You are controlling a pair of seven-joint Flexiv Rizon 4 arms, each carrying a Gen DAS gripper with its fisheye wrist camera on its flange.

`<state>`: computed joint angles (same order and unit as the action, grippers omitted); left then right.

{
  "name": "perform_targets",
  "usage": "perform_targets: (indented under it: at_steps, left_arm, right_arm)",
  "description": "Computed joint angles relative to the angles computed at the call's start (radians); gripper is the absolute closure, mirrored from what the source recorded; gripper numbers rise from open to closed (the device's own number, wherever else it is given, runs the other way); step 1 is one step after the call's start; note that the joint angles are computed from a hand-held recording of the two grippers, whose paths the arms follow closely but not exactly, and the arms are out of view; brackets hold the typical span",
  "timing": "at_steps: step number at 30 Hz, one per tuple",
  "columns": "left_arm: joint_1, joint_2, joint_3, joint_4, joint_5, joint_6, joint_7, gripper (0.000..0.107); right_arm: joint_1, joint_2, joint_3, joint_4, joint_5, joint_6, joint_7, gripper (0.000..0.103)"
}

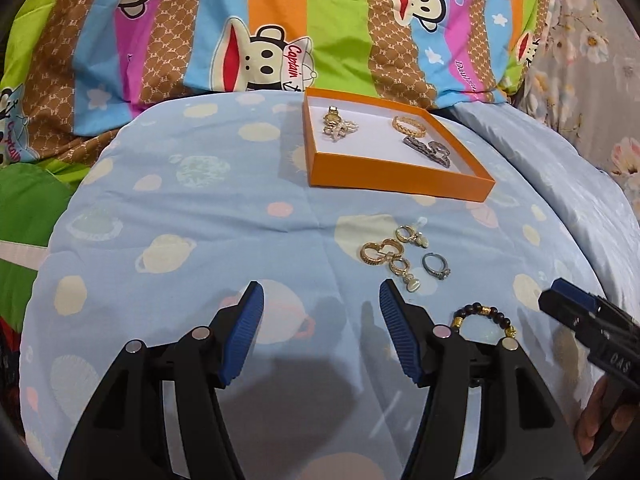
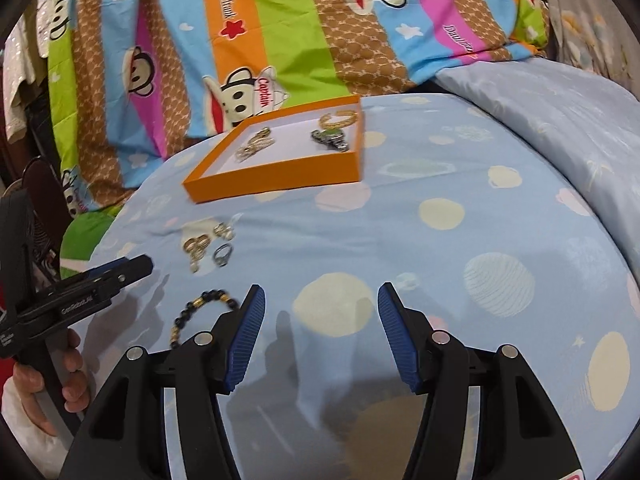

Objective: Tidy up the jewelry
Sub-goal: 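Move the right tool to the black bead bracelet and grasp it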

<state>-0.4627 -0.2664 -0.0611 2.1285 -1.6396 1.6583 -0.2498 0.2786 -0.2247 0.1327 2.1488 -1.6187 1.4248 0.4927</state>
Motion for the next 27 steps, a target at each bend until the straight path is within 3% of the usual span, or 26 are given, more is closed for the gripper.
perform_targets:
  at_steps: [3, 6, 10, 17, 19, 22, 27]
  left_arm:
    - [0.007, 0.002, 0.004, 0.004, 0.003, -0.008, -0.024, 0.049]
    - [0.059, 0.008, -0.011, 0.029, 0.117, -0.042, -0.138, 0.049]
    - [0.106, 0.013, -0.049, 0.040, 0.148, -0.047, -0.168, 0.049]
    - [0.139, 0.018, -0.078, 0.052, 0.191, -0.055, -0.186, 0.049]
    - [0.152, 0.019, -0.085, 0.056, 0.215, -0.061, -0.203, 0.048]
    - [0.170, 0.023, -0.097, 0.064, 0.247, -0.069, -0.225, 0.048]
    - [0.187, 0.032, -0.115, 0.074, 0.265, -0.085, -0.223, 0.045]
  right_arm:
    - [0.016, -0.010, 0.006, -0.010, 0.015, -0.005, -0.022, 0.045]
    - [0.037, -0.022, 0.010, -0.018, 0.065, -0.010, -0.075, 0.045]
    - [0.080, -0.041, 0.005, -0.028, 0.163, -0.022, -0.183, 0.048]
    - [0.169, -0.078, 0.008, -0.054, 0.432, -0.089, -0.435, 0.070]
    - [0.194, -0.075, -0.007, -0.054, 0.462, -0.105, -0.460, 0.073]
    - [0.215, -0.069, -0.032, -0.046, 0.471, -0.103, -0.453, 0.092]
    - [0.220, -0.048, -0.065, -0.025, 0.405, -0.087, -0.362, 0.096]
